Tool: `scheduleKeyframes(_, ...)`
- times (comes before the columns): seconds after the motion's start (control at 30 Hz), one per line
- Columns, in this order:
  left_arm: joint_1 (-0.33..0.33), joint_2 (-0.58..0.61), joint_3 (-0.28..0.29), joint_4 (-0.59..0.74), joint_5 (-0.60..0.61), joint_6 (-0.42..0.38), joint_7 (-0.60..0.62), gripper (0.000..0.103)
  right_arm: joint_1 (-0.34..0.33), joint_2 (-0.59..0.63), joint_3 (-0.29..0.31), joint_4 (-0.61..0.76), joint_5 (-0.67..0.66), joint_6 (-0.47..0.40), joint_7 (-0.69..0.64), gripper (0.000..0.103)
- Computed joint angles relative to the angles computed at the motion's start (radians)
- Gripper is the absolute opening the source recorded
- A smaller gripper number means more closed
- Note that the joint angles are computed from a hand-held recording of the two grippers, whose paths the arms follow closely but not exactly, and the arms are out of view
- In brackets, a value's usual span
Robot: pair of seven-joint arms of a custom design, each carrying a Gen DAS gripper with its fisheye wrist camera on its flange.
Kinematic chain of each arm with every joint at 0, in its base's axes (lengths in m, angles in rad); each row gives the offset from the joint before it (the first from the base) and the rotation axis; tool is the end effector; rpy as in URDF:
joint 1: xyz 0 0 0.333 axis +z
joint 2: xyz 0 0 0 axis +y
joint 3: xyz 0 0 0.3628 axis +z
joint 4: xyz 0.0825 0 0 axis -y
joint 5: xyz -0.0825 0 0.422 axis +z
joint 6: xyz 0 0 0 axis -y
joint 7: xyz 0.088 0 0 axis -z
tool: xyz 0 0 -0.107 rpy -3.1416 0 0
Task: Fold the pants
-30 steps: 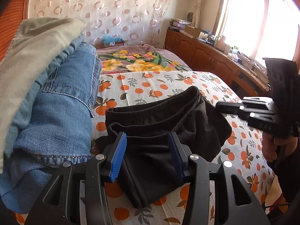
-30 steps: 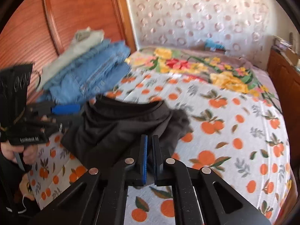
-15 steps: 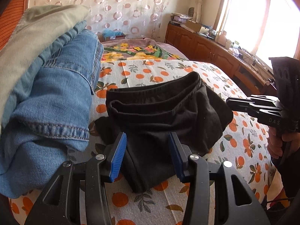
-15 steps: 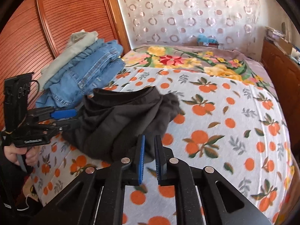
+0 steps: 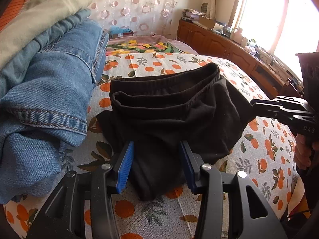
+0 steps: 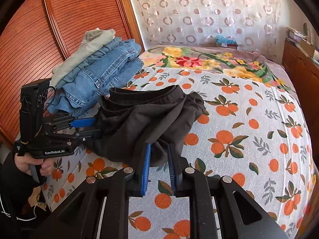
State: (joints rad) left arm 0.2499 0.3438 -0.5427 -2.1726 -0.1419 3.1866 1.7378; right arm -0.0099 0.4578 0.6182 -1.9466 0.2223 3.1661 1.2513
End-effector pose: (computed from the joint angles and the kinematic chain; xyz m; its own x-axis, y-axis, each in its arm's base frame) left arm 0.6297 -0.1549 0.3506 -0.2746 -0.9493 0.1530 -0.7512 0.1125 -0.6505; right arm 0.6234 0.3457 0.3937 0.5714 -0.8003 -0.1817 -0.6162 -0.2722 -0.7390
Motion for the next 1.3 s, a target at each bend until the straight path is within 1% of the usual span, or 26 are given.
scheduleKeyframes(0.1, -0.019, -0.003, 0.02, -0.007, 0.009, 0.014, -0.005, 0.048, 0.023, -0.01, -0.024, -0.003, -0.004, 0.004, 0.011, 0.018)
scheduleKeyframes(0.17, -0.026, -0.004, 0.026, -0.01, 0.018, 0.02, -0.014, 0.048, 0.025, -0.013, -0.027, -0.005, -0.006, 0.008, 0.016, 0.019)
scheduleKeyframes(0.2, -0.017, -0.003, 0.017, -0.012, 0.022, 0.022, -0.016, 0.049, 0.017, -0.014, -0.019, -0.007, -0.006, 0.012, 0.016, 0.02)
scheduleKeyframes(0.27, 0.004, 0.001, -0.004, -0.014, 0.027, 0.024, -0.021, 0.049, 0.0, -0.012, 0.001, -0.012, -0.009, 0.017, 0.016, 0.024)
scheduleKeyframes(0.3, 0.006, 0.005, -0.005, -0.007, 0.032, 0.019, -0.024, 0.049, -0.012, -0.01, 0.016, -0.015, -0.012, 0.017, 0.013, 0.025)
scheduleKeyframes(0.4, -0.005, 0.004, 0.008, -0.005, 0.042, 0.018, -0.033, 0.05, -0.01, -0.004, 0.02, -0.012, -0.026, 0.006, 0.012, 0.025)
scheduleKeyframes(0.43, -0.005, 0.005, 0.008, -0.005, 0.044, 0.018, -0.035, 0.05, -0.004, -0.001, 0.013, -0.006, -0.028, -0.003, 0.013, 0.025)
scheduleKeyframes(0.5, 0.0, 0.006, 0.004, -0.004, 0.048, 0.017, -0.036, 0.05, 0.033, 0.004, -0.025, 0.009, -0.027, -0.021, 0.022, 0.025)
scheduleKeyframes(0.6, 0.004, 0.007, 0.0, -0.003, 0.05, 0.016, -0.039, 0.05, 0.05, 0.016, -0.041, 0.027, -0.012, -0.043, 0.009, 0.025)
scheduleKeyframes(0.67, 0.001, 0.006, 0.003, -0.003, 0.052, 0.016, -0.041, 0.05, 0.072, 0.018, -0.065, 0.038, -0.002, -0.062, 0.003, 0.025)
scheduleKeyframes(0.7, -0.002, 0.005, 0.006, -0.004, 0.053, 0.016, -0.042, 0.05, 0.081, 0.02, -0.074, 0.045, 0.004, -0.07, -0.003, 0.023)
scheduleKeyframes(0.73, -0.003, 0.005, 0.007, -0.003, 0.054, 0.015, -0.043, 0.05, 0.085, 0.019, -0.078, 0.044, 0.012, -0.068, -0.013, 0.012)
scheduleKeyframes(0.8, -0.001, 0.005, 0.004, -0.003, 0.054, 0.015, -0.043, 0.051, 0.085, 0.011, -0.081, 0.038, 0.025, -0.064, -0.035, 0.008)
scheduleKeyframes(0.83, 0.007, 0.007, -0.004, -0.003, 0.053, 0.015, -0.042, 0.051, 0.078, 0.007, -0.075, 0.031, 0.037, -0.052, -0.043, 0.007)
scheduleKeyframes(0.93, 0.031, 0.012, -0.029, -0.002, 0.05, 0.015, -0.038, 0.051, 0.01, -0.018, -0.018, -0.009, 0.077, -0.001, -0.06, 0.006)
scheduleKeyframes(0.97, 0.036, 0.012, -0.034, -0.004, 0.05, 0.015, -0.037, 0.051, -0.02, -0.025, 0.008, -0.024, 0.085, 0.021, -0.058, 0.006)
scheduleKeyframes(1.0, 0.037, 0.012, -0.035, -0.004, 0.05, 0.016, -0.037, 0.051, -0.059, -0.023, 0.045, -0.035, 0.084, 0.027, -0.056, 0.006)
scheduleKeyframes(1.03, 0.036, 0.012, -0.034, -0.004, 0.051, 0.015, -0.037, 0.051, -0.073, -0.024, 0.059, -0.04, 0.099, 0.023, -0.064, 0.006)
scheduleKeyframes(1.07, 0.03, 0.01, -0.029, -0.005, 0.052, 0.015, -0.038, 0.051, -0.058, -0.029, 0.037, -0.048, 0.07, 0.028, -0.03, 0.006)
scheduleKeyframes(1.1, 0.023, 0.008, -0.022, -0.005, 0.053, 0.015, -0.04, 0.051, -0.018, -0.035, -0.007, -0.05, 0.057, 0.022, -0.009, 0.006)
scheduleKeyframes(1.17, 0.016, 0.004, -0.014, -0.008, 0.054, 0.016, -0.042, 0.051, 0.043, -0.037, -0.073, -0.047, 0.037, 0.001, 0.025, 0.006)
scheduleKeyframes(1.2, 0.011, 0.001, -0.008, -0.011, 0.055, 0.018, -0.044, 0.051, 0.055, -0.035, -0.084, -0.045, 0.034, -0.004, 0.035, 0.006)
scheduleKeyframes(1.3, 0.009, -0.031, -0.005, -0.042, 0.047, 0.026, -0.058, 0.051, 0.042, -0.029, -0.069, -0.047, 0.036, 0.005, 0.04, 0.006)
